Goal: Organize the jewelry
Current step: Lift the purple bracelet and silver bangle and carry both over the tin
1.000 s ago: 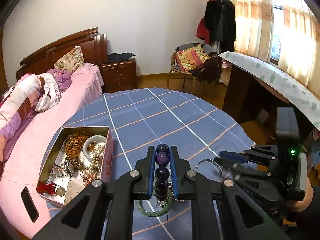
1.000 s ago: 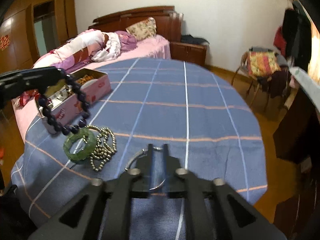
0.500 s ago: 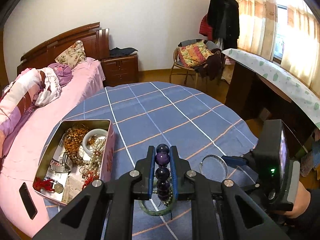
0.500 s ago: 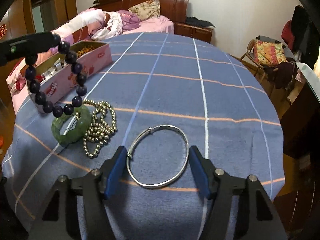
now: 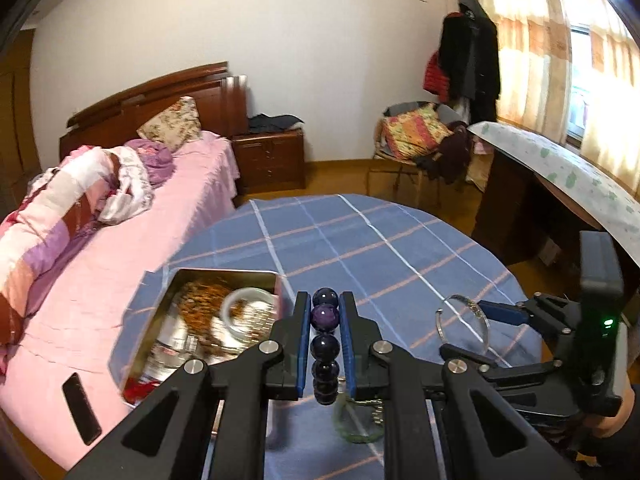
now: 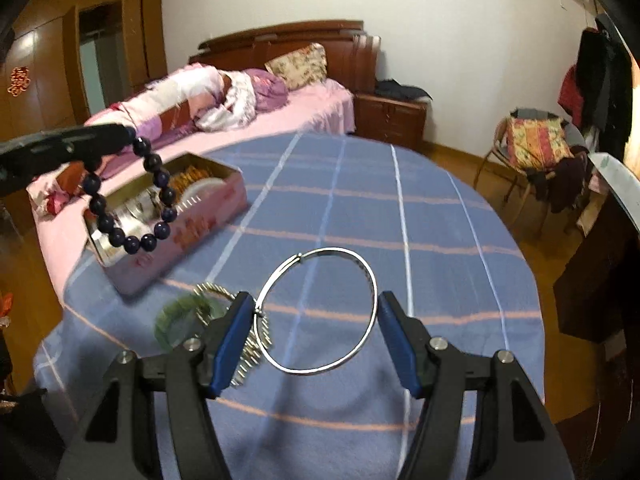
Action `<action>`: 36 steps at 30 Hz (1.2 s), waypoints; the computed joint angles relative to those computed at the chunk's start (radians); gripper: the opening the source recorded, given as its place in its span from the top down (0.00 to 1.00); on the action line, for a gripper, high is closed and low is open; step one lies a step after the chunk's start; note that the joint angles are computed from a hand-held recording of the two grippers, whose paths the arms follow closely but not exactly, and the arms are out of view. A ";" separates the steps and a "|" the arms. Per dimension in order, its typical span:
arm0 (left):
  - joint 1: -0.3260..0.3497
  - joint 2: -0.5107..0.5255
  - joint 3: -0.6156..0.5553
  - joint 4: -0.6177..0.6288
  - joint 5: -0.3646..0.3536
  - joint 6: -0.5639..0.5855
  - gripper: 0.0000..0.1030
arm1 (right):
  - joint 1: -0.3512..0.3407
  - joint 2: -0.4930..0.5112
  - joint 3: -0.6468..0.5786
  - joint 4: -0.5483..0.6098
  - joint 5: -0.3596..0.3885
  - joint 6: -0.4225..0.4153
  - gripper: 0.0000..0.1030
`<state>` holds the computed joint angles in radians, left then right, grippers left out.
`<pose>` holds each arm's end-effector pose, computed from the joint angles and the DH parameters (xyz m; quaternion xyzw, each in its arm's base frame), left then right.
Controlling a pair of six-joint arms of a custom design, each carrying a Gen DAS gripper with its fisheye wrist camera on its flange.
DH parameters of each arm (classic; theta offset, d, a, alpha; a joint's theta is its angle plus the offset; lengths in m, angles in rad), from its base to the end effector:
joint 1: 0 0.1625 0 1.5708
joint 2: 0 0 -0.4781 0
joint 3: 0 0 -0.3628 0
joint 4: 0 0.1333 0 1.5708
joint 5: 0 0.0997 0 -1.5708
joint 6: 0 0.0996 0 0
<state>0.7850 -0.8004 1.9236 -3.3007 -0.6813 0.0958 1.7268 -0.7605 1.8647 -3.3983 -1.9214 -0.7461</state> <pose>-0.2809 -0.5785 0.1839 0.2513 0.8340 -0.3926 0.2952 0.1983 -0.6230 0.1639 0.3459 -0.8558 0.2859 0.2574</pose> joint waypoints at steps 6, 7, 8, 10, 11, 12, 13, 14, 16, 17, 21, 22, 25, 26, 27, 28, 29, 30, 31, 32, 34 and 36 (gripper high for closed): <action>0.015 -0.037 0.008 -0.037 0.059 0.019 0.87 | 0.034 0.020 -0.036 0.016 0.049 -0.015 0.36; 0.018 -0.042 0.009 -0.043 0.067 0.023 0.87 | 0.039 0.024 -0.041 0.017 0.056 -0.018 0.36; 0.021 -0.048 0.009 -0.047 0.073 0.027 0.87 | 0.046 0.031 -0.050 0.020 0.064 -0.023 0.36; 0.028 -0.058 0.009 -0.061 0.091 0.037 0.87 | 0.058 0.042 -0.063 0.025 0.075 -0.032 0.36; 0.029 -0.061 0.013 -0.066 0.099 0.038 0.87 | 0.062 0.047 -0.066 0.027 0.081 -0.036 0.36; 0.033 -0.067 0.013 -0.073 0.108 0.043 0.87 | 0.067 0.052 -0.072 0.030 0.086 -0.039 0.36; 0.036 -0.070 0.013 -0.078 0.114 0.047 0.87 | 0.072 0.058 -0.080 0.036 0.091 -0.042 0.36; 0.038 -0.072 0.013 -0.083 0.120 0.052 0.87 | 0.077 0.061 -0.081 0.038 0.092 -0.042 0.36; 0.046 -0.077 0.013 -0.090 0.131 0.060 0.87 | 0.089 0.074 -0.098 0.052 0.098 -0.043 0.36; 0.049 -0.078 0.012 -0.091 0.133 0.060 0.87 | 0.091 0.077 -0.100 0.056 0.101 -0.044 0.36; 0.068 -0.086 0.014 -0.088 0.140 0.054 0.87 | 0.105 0.097 -0.129 0.089 0.114 -0.042 0.36; 0.074 -0.090 0.014 -0.079 0.136 0.044 0.87 | 0.108 0.103 -0.134 0.092 0.117 -0.044 0.36; 0.089 -0.090 0.012 -0.069 0.137 0.033 0.87 | 0.120 0.127 -0.159 0.113 0.120 -0.052 0.36; 0.096 -0.092 0.011 -0.062 0.133 0.025 0.87 | 0.123 0.133 -0.162 0.115 0.119 -0.055 0.36; 0.100 -0.092 0.012 -0.059 0.132 0.020 0.87 | 0.126 0.140 -0.168 0.118 0.118 -0.058 0.36; 0.103 -0.093 0.013 -0.059 0.132 0.016 0.87 | 0.129 0.149 -0.176 0.125 0.115 -0.061 0.36; 0.108 -0.093 0.014 -0.058 0.131 0.013 0.87 | 0.132 0.159 -0.185 0.131 0.112 -0.062 0.36; 0.111 -0.093 0.016 -0.059 0.131 0.011 0.87 | 0.133 0.165 -0.190 0.135 0.111 -0.063 0.36; 0.117 -0.093 0.016 -0.056 0.130 0.006 0.87 | 0.133 0.171 -0.193 0.138 0.110 -0.066 0.36; 0.123 -0.093 0.015 -0.048 0.127 -0.003 0.87 | 0.135 0.180 -0.200 0.144 0.106 -0.068 0.36; 0.130 -0.092 0.014 -0.036 0.124 -0.017 0.87 | 0.138 0.191 -0.207 0.151 0.100 -0.068 0.36; 0.137 -0.089 0.014 -0.026 0.123 -0.028 0.87 | 0.139 0.202 -0.213 0.157 0.096 -0.067 0.36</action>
